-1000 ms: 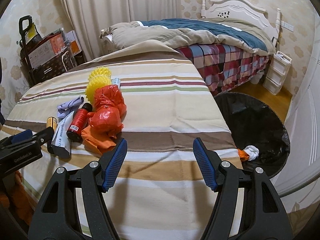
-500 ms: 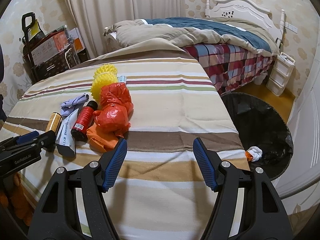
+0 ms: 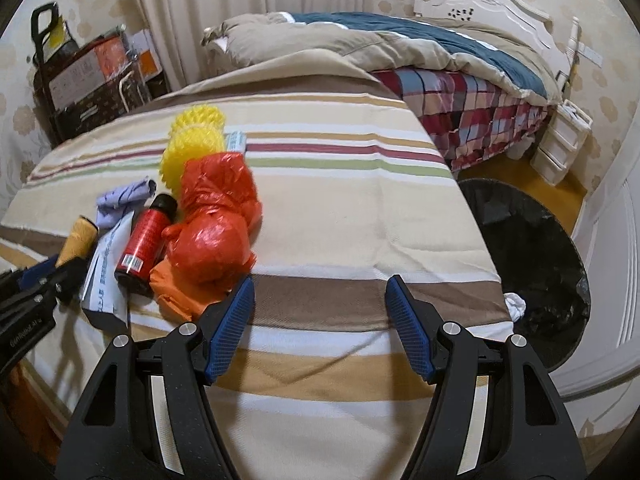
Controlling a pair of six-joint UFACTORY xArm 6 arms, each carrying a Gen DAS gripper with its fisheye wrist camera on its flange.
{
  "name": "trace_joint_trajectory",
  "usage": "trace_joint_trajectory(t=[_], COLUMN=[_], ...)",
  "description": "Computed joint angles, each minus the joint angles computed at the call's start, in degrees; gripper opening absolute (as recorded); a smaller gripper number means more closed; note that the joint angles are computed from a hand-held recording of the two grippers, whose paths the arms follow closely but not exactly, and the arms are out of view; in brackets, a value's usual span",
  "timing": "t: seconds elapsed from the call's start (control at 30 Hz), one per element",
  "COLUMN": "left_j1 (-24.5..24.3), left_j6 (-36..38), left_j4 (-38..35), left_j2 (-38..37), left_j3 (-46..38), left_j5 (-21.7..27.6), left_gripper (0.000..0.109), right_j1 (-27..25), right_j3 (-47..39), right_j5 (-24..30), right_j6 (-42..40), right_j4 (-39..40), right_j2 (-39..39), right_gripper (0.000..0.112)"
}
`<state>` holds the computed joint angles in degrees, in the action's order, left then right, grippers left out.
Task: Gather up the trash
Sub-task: 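Grasp the amber bottle with the left gripper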
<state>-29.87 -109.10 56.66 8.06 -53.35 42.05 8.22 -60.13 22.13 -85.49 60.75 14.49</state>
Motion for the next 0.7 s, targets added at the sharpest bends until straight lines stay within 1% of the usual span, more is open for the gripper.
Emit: trace_joint_trajectory(t=[0.07, 0.23, 0.33, 0.7], left_j1=[-0.06, -0.29, -0.35, -0.60], left_j6=[-0.14, -1.08, -1.82, -5.49], left_j4=[0.37, 1.16, 1.52, 3.10], left_j2=[-0.31, -1.41, -2.34, -6.09], left_j3=[0.38, 1.76, 2.89, 7.39], left_j5=[-0.13, -1.01, -1.63, -3.14], left_gripper=[0.028, 0.027, 0.027, 0.027], right_j1=[0.08, 0.29, 0.57, 0.15], right_j3=[0.55, 3.23, 5.50, 8.99], right_j5=[0.38, 2.04, 2.44, 5.04], right_j6=[-0.47, -2.17, -4.20, -6.86], right_j4=[-0.22, -0.86, 0.12, 2.19], right_j2=[-0.40, -2.53, -4.41, -8.09], right_gripper=[0.067, 0.067, 0.067, 0.066])
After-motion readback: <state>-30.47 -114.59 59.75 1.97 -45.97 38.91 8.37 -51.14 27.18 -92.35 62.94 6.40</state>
